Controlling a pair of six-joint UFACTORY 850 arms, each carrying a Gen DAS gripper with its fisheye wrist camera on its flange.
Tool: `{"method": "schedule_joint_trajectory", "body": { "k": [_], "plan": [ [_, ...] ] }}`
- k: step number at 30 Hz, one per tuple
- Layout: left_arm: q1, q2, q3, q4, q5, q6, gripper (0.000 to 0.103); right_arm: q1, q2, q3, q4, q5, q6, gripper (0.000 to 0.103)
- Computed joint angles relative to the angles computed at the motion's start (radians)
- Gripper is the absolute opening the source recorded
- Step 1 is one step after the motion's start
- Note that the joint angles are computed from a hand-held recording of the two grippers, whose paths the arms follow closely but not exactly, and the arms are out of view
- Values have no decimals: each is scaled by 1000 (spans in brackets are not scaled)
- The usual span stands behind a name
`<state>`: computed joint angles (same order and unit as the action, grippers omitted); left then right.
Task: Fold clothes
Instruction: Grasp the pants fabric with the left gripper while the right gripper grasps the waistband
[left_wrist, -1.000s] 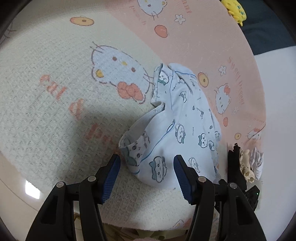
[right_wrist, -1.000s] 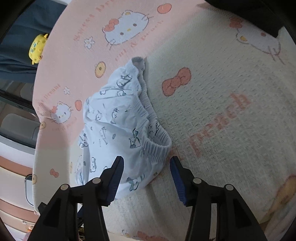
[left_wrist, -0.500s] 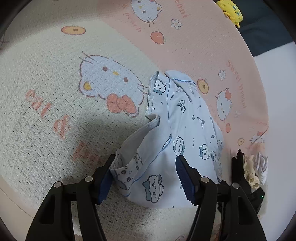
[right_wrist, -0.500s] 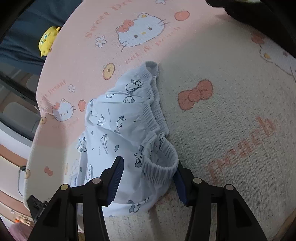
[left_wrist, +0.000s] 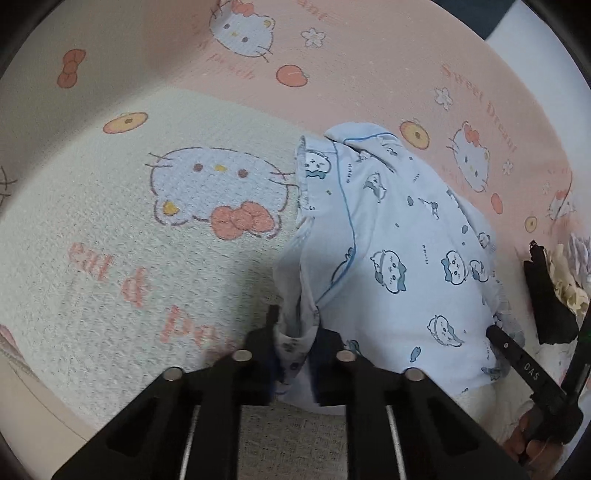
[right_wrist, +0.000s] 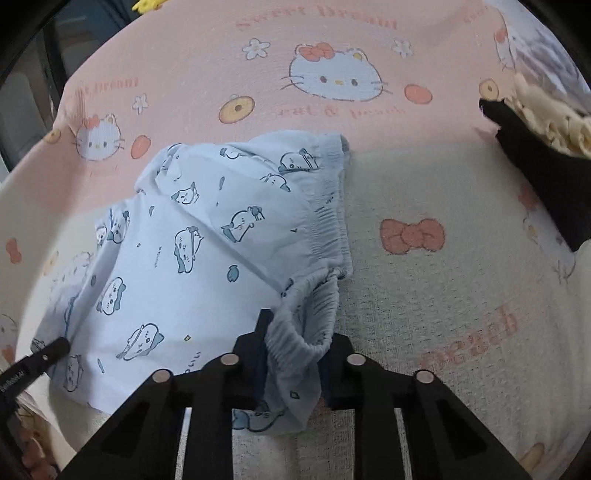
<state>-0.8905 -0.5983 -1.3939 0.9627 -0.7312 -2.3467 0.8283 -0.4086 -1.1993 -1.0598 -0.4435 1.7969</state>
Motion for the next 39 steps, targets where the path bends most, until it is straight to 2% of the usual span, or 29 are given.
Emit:
{"method": "schedule_joint_trajectory", "body": {
  "k": [4, 8, 12, 16, 21, 28, 34, 39],
  "plan": [
    [-10, 14, -2, 8, -38, 14, 8, 17, 16, 3, 18, -48, -29, 13],
    [-26, 23, -18, -1, -92, 63, 8, 20, 63, 44, 41, -41, 0, 10],
    [-29, 29, -19, 3, -97, 76, 8, 12, 93, 71, 90, -13, -12, 8],
    [-32, 47, 12, -5, -71, 58, 8, 1, 122, 99, 138, 33, -26, 8],
    [-40, 87, 83, 38, -8, -64, 8, -6, 150, 131, 249, 60, -85, 8],
    [-61, 82, 96, 23, -1, -40, 8, -6, 160, 142, 378, 59, -181, 8],
    [-61, 100, 150, 93, 52, -161, 8, -24, 147, 137, 466, 80, -224, 8],
    [-63, 88, 148, 96, 54, -150, 8, -39, 144, 144, 523, 98, -250, 8]
  ]
}}
